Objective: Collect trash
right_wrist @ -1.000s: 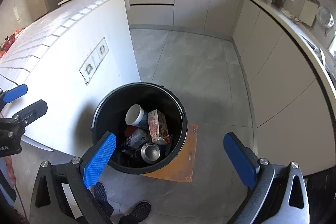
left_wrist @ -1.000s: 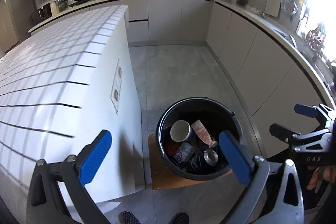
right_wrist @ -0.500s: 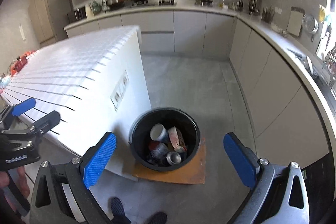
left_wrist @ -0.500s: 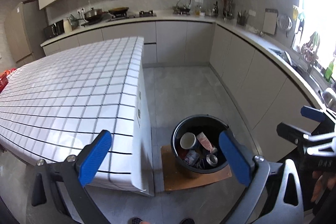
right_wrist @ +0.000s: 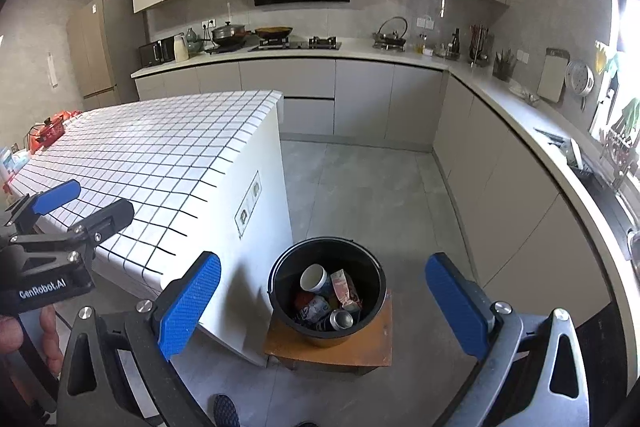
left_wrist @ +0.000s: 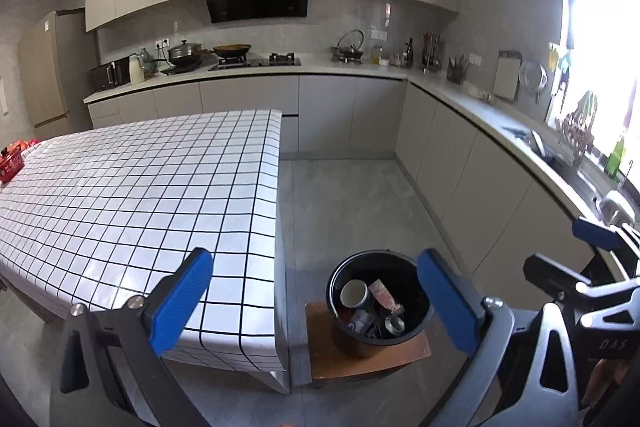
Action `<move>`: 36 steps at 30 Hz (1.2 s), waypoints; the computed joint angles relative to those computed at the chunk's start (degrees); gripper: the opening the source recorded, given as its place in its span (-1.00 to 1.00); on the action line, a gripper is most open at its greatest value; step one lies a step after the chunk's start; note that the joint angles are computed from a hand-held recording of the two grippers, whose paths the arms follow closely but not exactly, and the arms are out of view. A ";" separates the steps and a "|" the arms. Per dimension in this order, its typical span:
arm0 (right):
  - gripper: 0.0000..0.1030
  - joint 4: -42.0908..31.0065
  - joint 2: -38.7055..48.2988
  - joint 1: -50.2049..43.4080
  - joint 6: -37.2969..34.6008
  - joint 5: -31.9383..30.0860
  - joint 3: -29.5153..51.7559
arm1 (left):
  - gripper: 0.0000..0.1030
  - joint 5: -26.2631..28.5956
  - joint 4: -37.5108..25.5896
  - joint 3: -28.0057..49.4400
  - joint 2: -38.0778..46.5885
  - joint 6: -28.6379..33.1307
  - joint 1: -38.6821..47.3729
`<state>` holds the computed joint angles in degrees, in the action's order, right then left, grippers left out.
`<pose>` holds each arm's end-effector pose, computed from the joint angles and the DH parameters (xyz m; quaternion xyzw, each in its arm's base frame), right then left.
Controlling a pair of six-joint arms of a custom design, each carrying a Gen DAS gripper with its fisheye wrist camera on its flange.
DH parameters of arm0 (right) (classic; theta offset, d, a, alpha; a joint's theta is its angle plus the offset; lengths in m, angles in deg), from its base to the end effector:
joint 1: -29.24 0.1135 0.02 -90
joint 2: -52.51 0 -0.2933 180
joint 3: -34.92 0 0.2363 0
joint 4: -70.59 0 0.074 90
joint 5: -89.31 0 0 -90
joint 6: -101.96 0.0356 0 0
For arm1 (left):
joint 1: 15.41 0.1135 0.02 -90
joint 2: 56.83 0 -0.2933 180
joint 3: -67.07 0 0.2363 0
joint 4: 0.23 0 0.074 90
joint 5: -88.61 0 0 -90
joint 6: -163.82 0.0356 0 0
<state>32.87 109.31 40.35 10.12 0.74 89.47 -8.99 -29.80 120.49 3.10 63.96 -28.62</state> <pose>0.1763 0.0337 0.2792 -0.0969 0.9009 0.0229 0.4224 0.1920 -0.0402 0.2762 -0.0040 0.8899 -0.0326 0.4550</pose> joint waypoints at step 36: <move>1.00 -0.11 -3.04 6.61 1.63 5.57 1.71 | 0.99 0.26 0.17 -0.19 -5.56 1.94 0.37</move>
